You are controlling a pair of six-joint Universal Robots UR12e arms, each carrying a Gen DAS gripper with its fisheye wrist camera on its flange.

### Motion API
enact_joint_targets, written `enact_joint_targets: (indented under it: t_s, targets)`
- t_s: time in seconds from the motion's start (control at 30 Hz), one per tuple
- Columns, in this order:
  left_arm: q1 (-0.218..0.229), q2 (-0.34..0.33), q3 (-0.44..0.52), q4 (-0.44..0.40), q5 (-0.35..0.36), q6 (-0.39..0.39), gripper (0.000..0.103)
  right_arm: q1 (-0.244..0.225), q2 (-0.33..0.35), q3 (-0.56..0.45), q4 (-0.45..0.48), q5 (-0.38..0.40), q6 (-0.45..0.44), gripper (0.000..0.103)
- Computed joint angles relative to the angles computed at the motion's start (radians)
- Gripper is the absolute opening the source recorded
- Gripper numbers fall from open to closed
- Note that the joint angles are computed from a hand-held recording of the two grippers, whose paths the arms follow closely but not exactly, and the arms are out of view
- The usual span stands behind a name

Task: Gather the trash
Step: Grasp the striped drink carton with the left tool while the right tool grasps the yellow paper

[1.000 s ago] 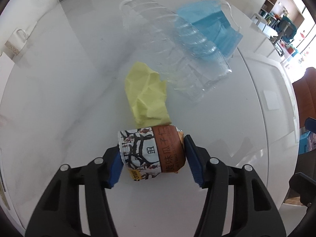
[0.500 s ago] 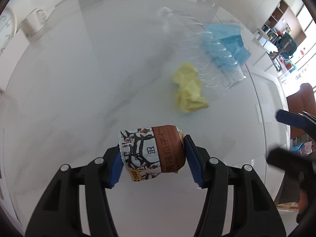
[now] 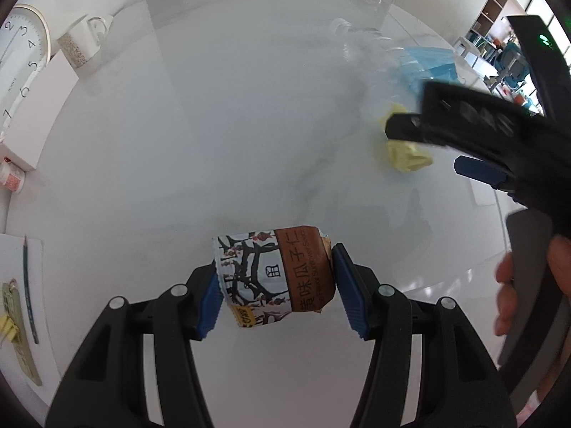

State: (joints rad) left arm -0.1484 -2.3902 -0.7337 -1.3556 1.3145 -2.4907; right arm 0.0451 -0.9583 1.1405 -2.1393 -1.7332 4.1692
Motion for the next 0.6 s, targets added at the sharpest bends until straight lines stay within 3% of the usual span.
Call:
enact_joint_targets:
  t_s: [0.27, 0.33, 0.43, 0.5, 0.53, 0.6]
  targets:
    - [0.023, -0.023, 0.038, -0.001, -0.008, 0.059, 0.055, 0.028, 0.114, -0.185, 0.222, -0.143, 0.169, 0.101]
    - [0.027, -0.034, 0.059, -0.024, -0.017, 0.061, 0.055, 0.026, 0.129, -0.206, 0.247, -0.151, 0.183, 0.095]
    - [0.031, -0.041, 0.067, -0.035, -0.021, 0.067, 0.055, 0.021, 0.135, -0.211, 0.246, -0.147, 0.171, 0.082]
    - [0.032, -0.035, 0.057, -0.034, -0.025, 0.068, 0.055, 0.018, 0.139, -0.215, 0.251, -0.139, 0.157, 0.063]
    - [0.032, -0.037, 0.060, -0.042, -0.031, 0.067, 0.055, 0.019, 0.143, -0.222, 0.251, -0.143, 0.151, 0.062]
    - [0.032, -0.043, 0.075, -0.064, -0.041, 0.067, 0.055, 0.018, 0.145, -0.221, 0.228, -0.138, 0.112, 0.042]
